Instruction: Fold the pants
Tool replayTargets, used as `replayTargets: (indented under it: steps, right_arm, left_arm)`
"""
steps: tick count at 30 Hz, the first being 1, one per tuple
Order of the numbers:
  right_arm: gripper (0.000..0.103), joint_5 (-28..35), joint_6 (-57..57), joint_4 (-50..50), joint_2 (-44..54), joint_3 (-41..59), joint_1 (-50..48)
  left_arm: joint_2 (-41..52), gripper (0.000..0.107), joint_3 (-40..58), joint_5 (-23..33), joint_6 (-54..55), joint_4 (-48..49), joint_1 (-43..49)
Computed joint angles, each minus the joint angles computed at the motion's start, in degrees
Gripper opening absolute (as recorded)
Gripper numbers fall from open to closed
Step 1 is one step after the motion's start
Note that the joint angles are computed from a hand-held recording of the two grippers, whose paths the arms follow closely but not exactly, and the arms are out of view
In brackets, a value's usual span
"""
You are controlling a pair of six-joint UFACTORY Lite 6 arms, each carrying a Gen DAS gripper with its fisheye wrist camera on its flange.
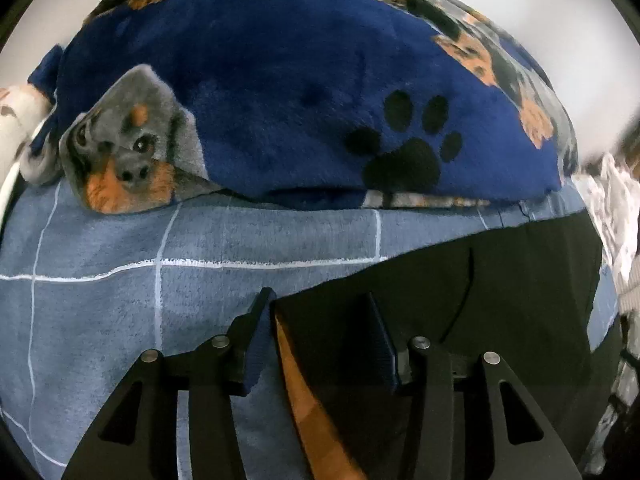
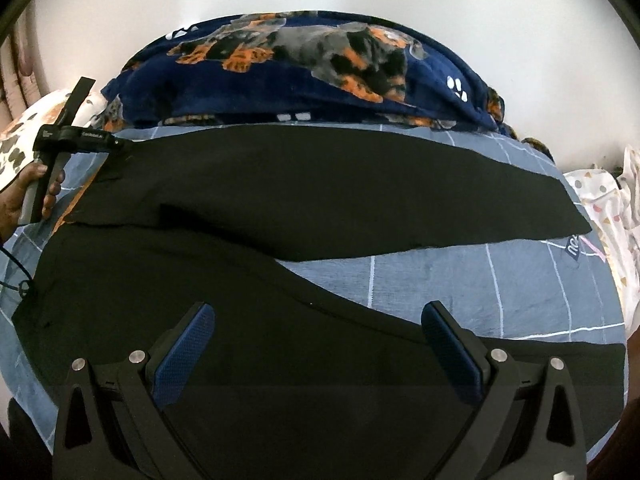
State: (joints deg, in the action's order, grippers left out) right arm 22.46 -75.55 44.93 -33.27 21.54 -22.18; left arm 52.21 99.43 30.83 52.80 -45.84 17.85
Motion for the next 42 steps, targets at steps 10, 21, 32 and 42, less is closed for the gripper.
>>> replayTargets:
  steps: [10,21,32,42]
  right_arm:
    - [0.102,7.68,-2.61,4.77,5.01,4.92,-2.14]
    - [0.103,34.38,10.92,13.14,37.12,38.93,-4.45]
    - [0.086,35.98,28.44,11.73,63.31,65.50,-1.24]
    - [0.007,37.67,30.65,13.49,71.70,72.73,-5.14]
  left_arm:
    - [-21.44,0.010,-27.29,-10.44,26.38,-25.14,-1.30]
    - [-73.65,0.010,-69.05,-11.74,28.03,-34.15,-6.80]
    - [-106.79,0.010,-88.09,-7.98,-25.81,7.79,-14.90]
    - [-107.56,0.010,-88.57,-7.58,-39.10,18.52,-17.29]
